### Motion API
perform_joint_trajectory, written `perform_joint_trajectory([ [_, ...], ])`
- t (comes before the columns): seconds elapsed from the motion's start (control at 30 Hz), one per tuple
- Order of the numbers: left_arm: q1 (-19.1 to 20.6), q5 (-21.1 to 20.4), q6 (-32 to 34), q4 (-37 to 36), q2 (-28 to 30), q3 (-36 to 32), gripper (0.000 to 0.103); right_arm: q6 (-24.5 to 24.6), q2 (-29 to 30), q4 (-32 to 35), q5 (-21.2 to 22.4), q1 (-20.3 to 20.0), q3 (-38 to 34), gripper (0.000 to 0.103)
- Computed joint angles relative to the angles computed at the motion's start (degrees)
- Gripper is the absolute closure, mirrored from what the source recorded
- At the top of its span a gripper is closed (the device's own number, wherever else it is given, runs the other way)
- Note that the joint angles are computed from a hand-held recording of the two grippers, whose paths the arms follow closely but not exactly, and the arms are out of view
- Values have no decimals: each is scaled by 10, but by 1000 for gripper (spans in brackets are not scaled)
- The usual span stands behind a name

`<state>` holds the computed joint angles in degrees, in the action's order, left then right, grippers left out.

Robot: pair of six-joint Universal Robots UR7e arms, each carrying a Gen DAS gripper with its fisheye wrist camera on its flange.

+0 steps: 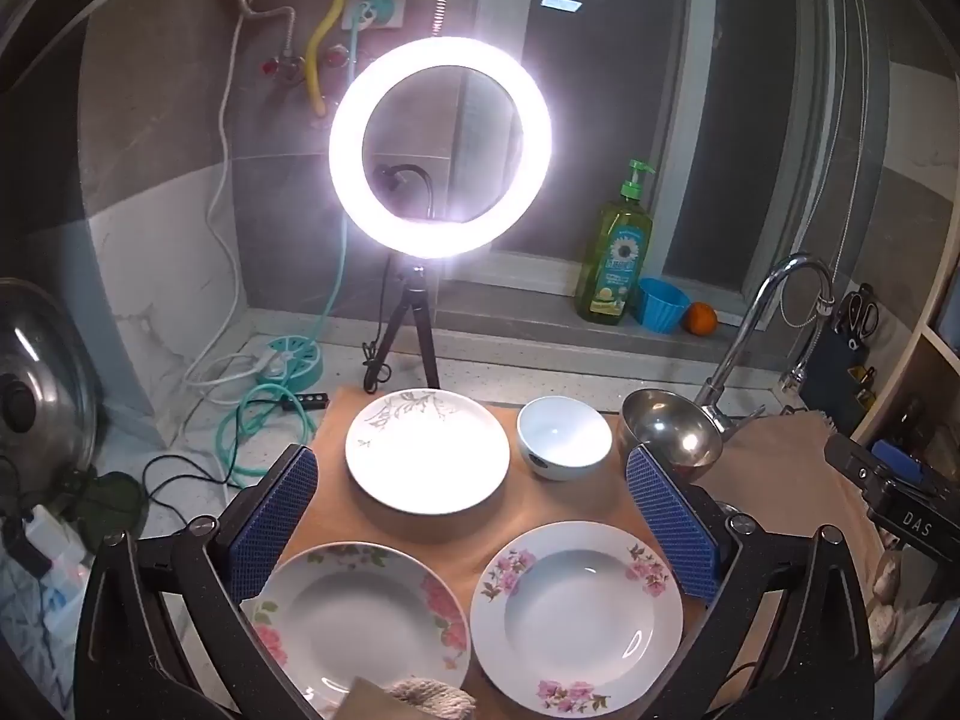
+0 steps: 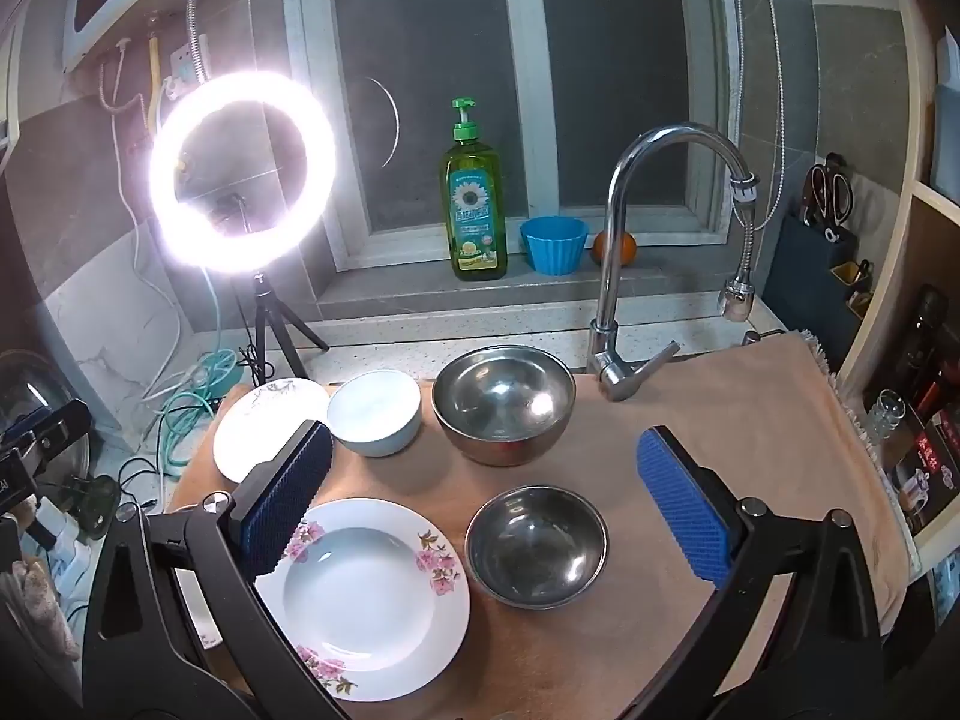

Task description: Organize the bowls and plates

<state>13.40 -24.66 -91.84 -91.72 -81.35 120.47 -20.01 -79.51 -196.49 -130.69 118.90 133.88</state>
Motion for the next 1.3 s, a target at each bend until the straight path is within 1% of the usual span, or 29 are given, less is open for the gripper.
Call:
perform_joint_trajectory([
  [0.13,0,0,17,-18,-2,4,1,4,-2,5,0,0,0,0],
  [0.2,3,0,30,-22,-17,12,1,5,-3,8,0,0,0,0],
  [0.23,5,-1,29,-19,-19,11,1,5,-3,6,-1,0,0,0],
  [0.27,0,5,3,0,-8,7,1,4,-3,6,-1,0,0,0],
  [0.3,-2,4,2,6,-14,7,1,4,-3,5,-1,0,0,0],
  [0.43,-4,4,-15,30,-6,-3,1,5,-4,6,2,0,2,0],
  [0.53,-5,3,-18,31,-7,-1,1,6,-11,7,9,-4,6,0],
  [0.63,-4,1,-28,45,-1,-10,1,9,-10,11,5,-2,4,0],
  [1.07,-4,1,-32,55,-1,-13,1,10,-11,14,7,-3,3,0],
  [1.13,-4,1,-37,58,-3,-12,1,11,-10,14,6,-1,4,0],
  [1.17,-4,1,-39,60,-3,-12,1,8,-1,2,7,-2,8,0],
  [1.3,-2,0,-42,64,-5,-12,1,8,2,4,10,-4,10,0],
])
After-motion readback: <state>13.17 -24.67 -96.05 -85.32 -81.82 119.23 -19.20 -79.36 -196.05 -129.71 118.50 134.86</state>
